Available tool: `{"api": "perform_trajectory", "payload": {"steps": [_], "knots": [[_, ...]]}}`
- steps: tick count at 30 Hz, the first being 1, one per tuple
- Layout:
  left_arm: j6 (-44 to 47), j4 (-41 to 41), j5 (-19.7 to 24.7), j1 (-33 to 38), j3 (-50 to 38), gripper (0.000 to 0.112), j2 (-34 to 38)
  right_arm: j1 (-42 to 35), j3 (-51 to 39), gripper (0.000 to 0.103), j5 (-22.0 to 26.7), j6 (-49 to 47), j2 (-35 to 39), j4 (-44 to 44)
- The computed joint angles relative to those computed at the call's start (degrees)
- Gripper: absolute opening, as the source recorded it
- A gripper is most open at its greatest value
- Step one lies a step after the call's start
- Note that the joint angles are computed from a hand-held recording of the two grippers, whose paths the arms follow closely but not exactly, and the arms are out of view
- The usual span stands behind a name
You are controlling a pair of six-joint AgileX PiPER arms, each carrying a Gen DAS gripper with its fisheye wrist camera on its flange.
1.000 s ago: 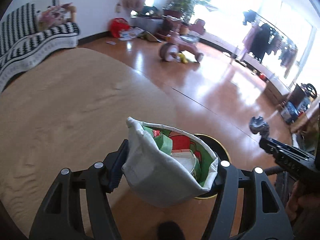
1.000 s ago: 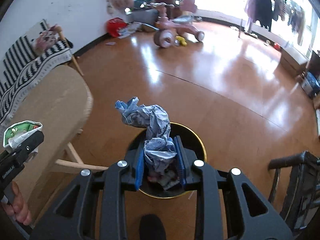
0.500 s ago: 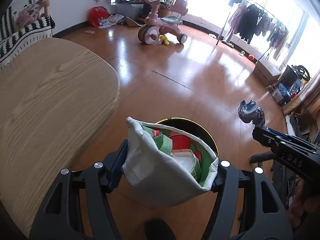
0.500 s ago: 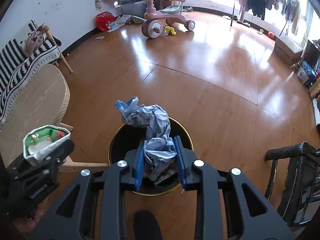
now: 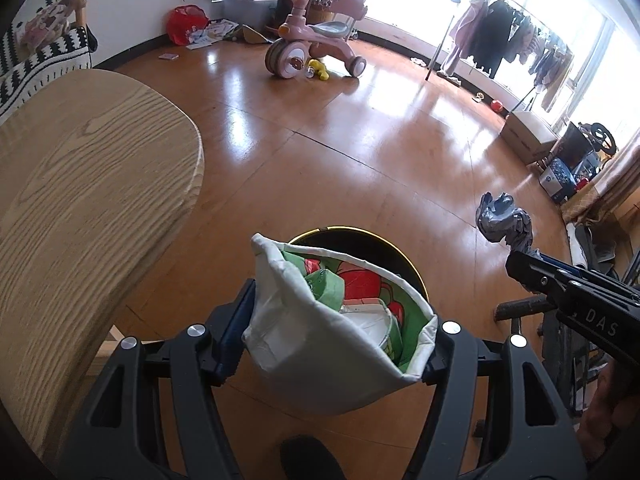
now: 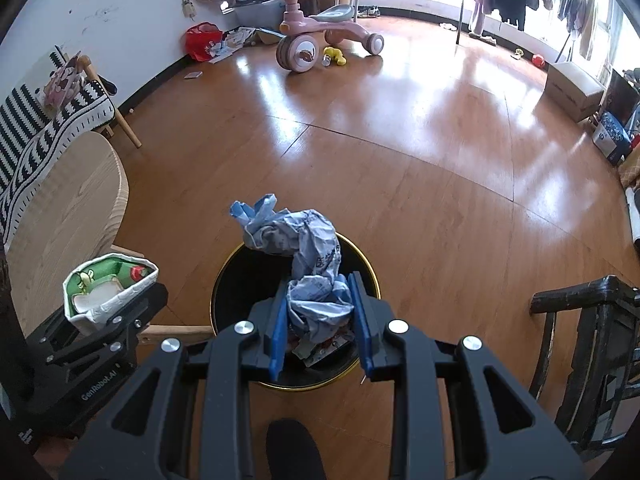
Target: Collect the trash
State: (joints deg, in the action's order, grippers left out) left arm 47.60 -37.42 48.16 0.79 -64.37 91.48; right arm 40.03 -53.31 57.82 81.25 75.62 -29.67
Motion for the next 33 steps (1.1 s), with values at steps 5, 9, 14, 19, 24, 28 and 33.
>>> {"api": "perform_trajectory", "payload": {"steps": [5, 9, 14, 19, 24, 28, 33], "knots": [[0.7, -0.4, -0.2, -0.1, 0.4, 0.065, 0.1, -0.2, 0.8, 0.028, -0.5, 0.1, -0.6, 0.0], [1.4, -1.3, 0.4, 0.1, 0.2, 0.067, 0.5, -1.0, 0.8, 0.034, -0.6, 0.0, -1.1, 0.0], [3.0, -3.0, 0.9, 0.7, 0.7, 0.079, 0.4, -0.3, 1.2, 0.061, 0.4, 3.0, -2.3, -2.1], [3.6, -3.8, 0.8, 1.4, 0.9, 0.086, 0.1, 1.0, 0.4, 0.062, 1.3, 4.4, -2.0, -2.7], [3.8, -2.8, 0.7, 3.7, 0.4, 0.092, -1.7, 3.4, -3.0, 0.074, 2.9, 7.3, 0.0, -5.2], [5.2, -2.2, 2.6, 10.0, -2.5, 0.096, -3.3, 6.4, -9.2, 0.079, 3.5, 9.1, 4.8, -7.4], [4.9, -2.5, 7.6, 23.9, -12.0, 0.096, -0.3, 11.3, -22.1, 0.083, 5.0, 8.1, 13.7, -10.5]]}}
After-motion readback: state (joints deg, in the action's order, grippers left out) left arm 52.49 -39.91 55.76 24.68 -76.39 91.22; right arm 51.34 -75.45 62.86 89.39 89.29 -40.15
